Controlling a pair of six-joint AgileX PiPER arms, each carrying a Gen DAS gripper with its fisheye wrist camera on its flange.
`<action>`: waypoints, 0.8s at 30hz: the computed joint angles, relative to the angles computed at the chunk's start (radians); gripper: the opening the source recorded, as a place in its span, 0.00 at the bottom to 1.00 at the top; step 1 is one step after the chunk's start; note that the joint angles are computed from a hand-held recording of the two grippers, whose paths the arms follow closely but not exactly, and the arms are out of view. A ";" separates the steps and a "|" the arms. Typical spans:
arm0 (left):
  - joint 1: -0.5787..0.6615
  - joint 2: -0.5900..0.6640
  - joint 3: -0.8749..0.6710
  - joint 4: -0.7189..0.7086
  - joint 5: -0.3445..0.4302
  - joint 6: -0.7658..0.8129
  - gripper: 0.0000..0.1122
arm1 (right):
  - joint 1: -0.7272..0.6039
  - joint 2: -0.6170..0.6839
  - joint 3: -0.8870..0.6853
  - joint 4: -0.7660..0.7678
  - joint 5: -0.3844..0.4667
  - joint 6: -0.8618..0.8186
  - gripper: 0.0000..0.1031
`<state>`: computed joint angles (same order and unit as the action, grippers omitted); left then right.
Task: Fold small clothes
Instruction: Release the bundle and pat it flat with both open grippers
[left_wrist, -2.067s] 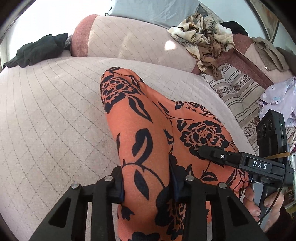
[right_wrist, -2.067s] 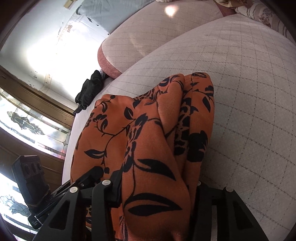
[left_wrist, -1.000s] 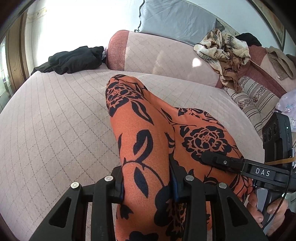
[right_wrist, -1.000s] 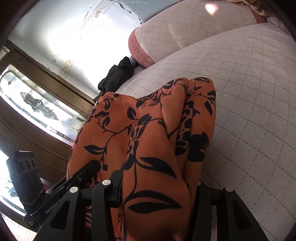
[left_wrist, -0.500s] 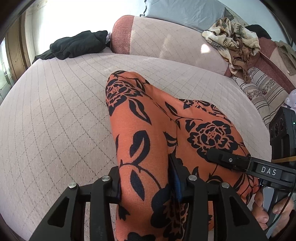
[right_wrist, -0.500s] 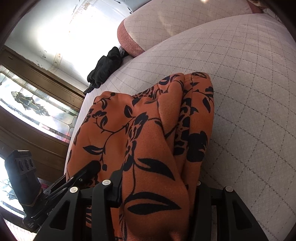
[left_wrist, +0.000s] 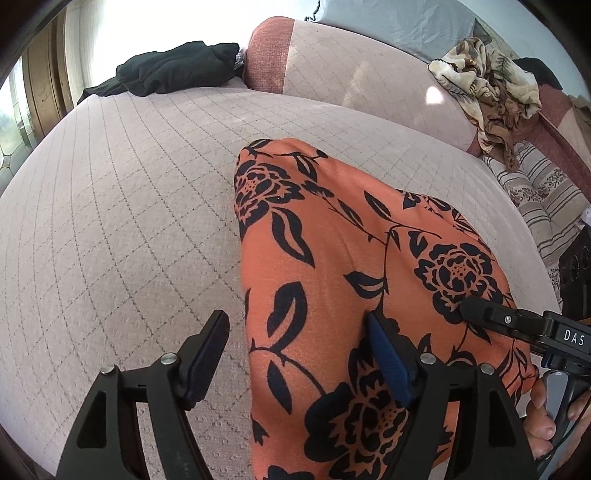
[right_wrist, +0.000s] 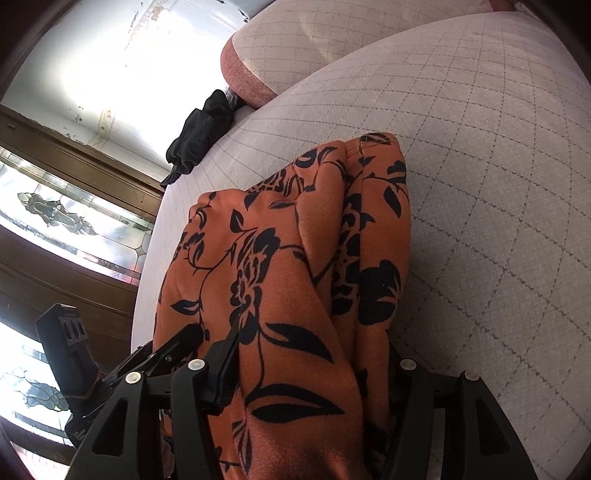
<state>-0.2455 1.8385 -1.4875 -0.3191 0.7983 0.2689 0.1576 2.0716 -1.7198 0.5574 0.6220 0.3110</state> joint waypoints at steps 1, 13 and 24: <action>0.006 -0.002 0.003 -0.009 -0.003 0.008 0.69 | 0.001 -0.010 0.008 -0.010 -0.002 0.002 0.58; 0.009 -0.040 0.133 -0.015 -0.147 0.052 0.84 | 0.031 -0.189 0.163 -0.396 -0.118 0.299 0.58; -0.014 -0.238 0.236 0.129 -0.216 -0.138 0.85 | 0.049 -0.230 0.230 -0.297 -0.329 0.207 0.34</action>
